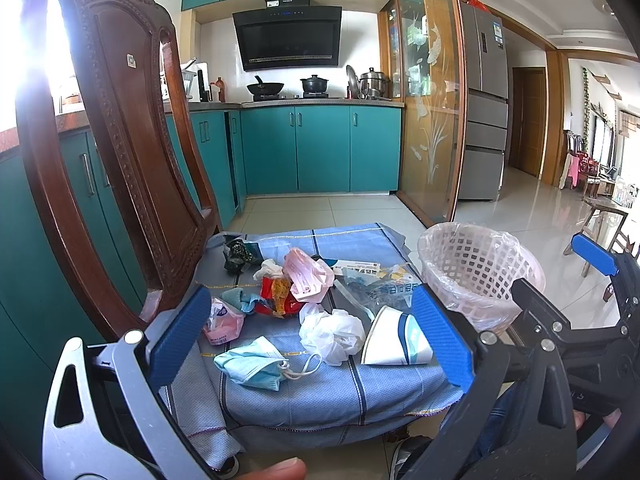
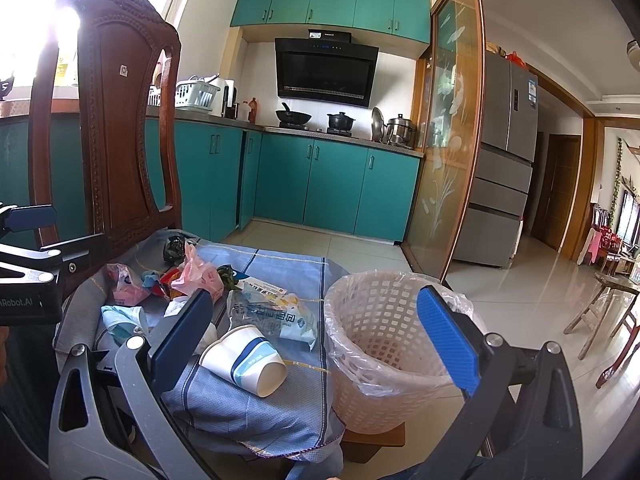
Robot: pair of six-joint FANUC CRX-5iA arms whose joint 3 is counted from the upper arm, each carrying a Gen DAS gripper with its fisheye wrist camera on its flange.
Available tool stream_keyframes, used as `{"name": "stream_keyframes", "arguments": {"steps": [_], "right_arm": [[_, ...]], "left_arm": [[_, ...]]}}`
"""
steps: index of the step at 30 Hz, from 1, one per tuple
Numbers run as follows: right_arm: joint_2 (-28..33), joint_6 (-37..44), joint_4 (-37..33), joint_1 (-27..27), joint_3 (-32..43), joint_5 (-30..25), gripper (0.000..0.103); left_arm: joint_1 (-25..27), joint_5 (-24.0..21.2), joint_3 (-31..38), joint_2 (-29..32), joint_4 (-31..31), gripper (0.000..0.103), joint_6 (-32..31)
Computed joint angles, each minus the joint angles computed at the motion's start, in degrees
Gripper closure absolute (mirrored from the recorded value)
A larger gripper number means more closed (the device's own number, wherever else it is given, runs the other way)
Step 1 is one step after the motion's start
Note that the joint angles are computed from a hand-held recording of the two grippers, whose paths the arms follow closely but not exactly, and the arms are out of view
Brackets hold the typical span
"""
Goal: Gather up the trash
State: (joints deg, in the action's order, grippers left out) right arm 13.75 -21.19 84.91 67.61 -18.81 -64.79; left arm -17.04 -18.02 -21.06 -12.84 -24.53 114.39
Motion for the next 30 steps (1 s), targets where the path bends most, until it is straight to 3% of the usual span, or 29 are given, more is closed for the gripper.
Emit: {"name": "stream_keyframes", "arguments": {"steps": [30], "right_arm": [[-0.17,0.17,-0.34,0.01,-0.31,0.61,0.003]], "left_arm": [[0.52,-0.13,-0.56,-0.06,0.12,0.003,-0.08]]}}
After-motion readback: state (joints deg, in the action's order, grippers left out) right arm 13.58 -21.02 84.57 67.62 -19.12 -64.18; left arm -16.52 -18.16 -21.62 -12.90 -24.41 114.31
